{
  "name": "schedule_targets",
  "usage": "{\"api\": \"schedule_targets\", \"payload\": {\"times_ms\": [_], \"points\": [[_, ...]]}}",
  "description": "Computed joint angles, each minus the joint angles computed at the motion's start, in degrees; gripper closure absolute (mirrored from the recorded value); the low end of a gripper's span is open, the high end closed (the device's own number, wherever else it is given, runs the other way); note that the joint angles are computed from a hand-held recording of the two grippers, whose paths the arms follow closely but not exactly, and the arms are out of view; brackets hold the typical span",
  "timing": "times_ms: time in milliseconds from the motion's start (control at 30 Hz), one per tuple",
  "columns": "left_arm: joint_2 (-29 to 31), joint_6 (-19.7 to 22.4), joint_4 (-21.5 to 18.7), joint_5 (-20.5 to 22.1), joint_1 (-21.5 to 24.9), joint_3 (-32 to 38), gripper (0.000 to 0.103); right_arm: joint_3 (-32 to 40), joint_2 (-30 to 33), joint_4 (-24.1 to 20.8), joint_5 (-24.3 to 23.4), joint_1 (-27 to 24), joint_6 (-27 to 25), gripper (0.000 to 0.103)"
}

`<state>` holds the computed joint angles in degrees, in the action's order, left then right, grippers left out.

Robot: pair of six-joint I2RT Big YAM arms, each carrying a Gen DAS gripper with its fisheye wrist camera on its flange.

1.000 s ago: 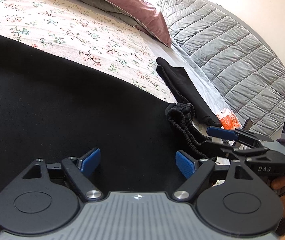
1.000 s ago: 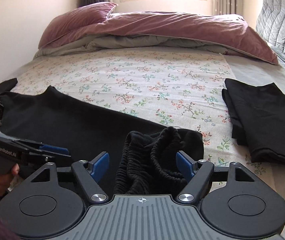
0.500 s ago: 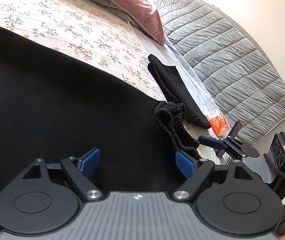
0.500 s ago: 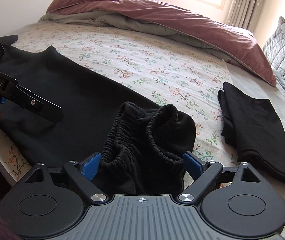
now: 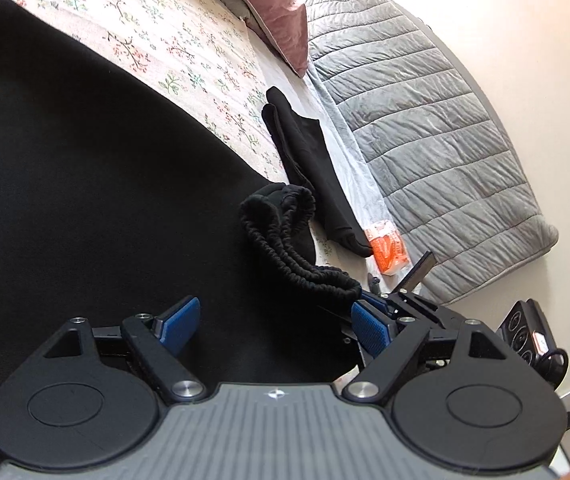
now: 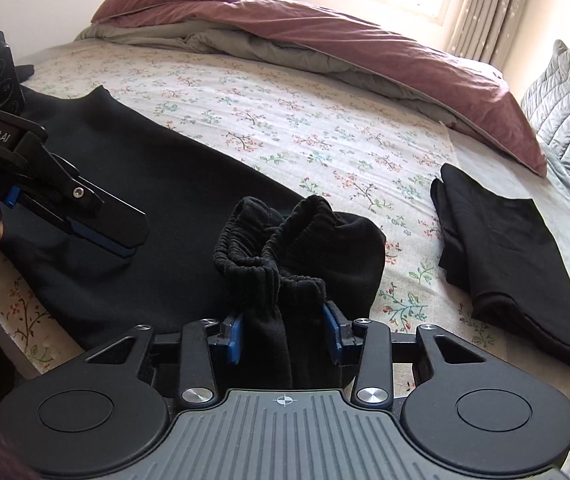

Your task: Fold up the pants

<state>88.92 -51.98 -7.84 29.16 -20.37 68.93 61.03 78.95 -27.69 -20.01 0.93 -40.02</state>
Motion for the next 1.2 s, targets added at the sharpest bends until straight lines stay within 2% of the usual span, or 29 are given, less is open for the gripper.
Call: {"api": "schedule_targets", "payload": {"times_ms": [67,200,267,333,433,467,500,567,633,700,733,833,1000,1200], "points": [[0.90,-4.47,4.13,2.24,0.01,-0.58,0.011,0.19,-0.22,-0.61,-2.43,-0.22,-0.04,0.076],[2.66,-13.79,13.22,4.47,-0.24,-1.65,0.011,0.71,-0.44,-3.48,-7.19,-0.39,-1.57,0.080],[3.25,-15.52,14.60,3.80,-0.36,-1.44,0.011,1.18,-0.35,-5.80,-9.53,-0.30,-2.51,0.081],[3.57,-15.78,13.90,2.24,-0.50,-0.72,0.014,1.47,-0.26,-7.38,-11.54,-0.13,-3.29,0.081],[2.69,-13.29,9.27,-1.91,-0.87,0.40,0.025,1.32,-0.43,-8.58,-13.76,0.73,-4.61,0.081],[2.39,-11.59,6.66,-4.02,-1.12,1.17,0.036,1.23,-0.42,-8.71,-13.96,1.06,-5.03,0.081],[2.26,-9.29,3.13,-6.62,-1.42,2.39,0.052,1.22,-0.36,-8.90,-13.99,1.40,-5.18,0.080],[2.17,-5.34,-3.55,-10.10,-1.60,4.81,0.069,1.59,-0.08,-9.66,-14.19,1.69,-5.37,0.076],[1.66,-1.94,-9.13,-12.83,-1.36,6.73,0.071,3.27,0.77,-13.06,-16.54,1.20,-6.16,0.072],[1.23,1.84,-13.84,-15.38,-1.09,8.51,0.072,5.02,1.69,-15.80,-20.52,0.09,-5.91,0.063],[0.86,3.67,-15.84,-16.58,-0.81,9.18,0.072,5.23,1.69,-15.73,-21.67,-0.25,-5.37,0.057],[-0.29,7.93,-21.22,-18.85,0.30,10.64,0.073,6.36,2.26,-14.66,-23.96,-1.35,-2.13,0.055],[-2.81,13.13,-27.22,-21.59,2.64,10.83,0.073,7.05,4.09,-7.81,-16.63,0.35,6.23,0.055],[-6.39,15.63,-31.11,-23.40,6.11,8.86,0.073,8.18,6.62,-6.77,-10.68,4.45,7.61,0.055]]}}
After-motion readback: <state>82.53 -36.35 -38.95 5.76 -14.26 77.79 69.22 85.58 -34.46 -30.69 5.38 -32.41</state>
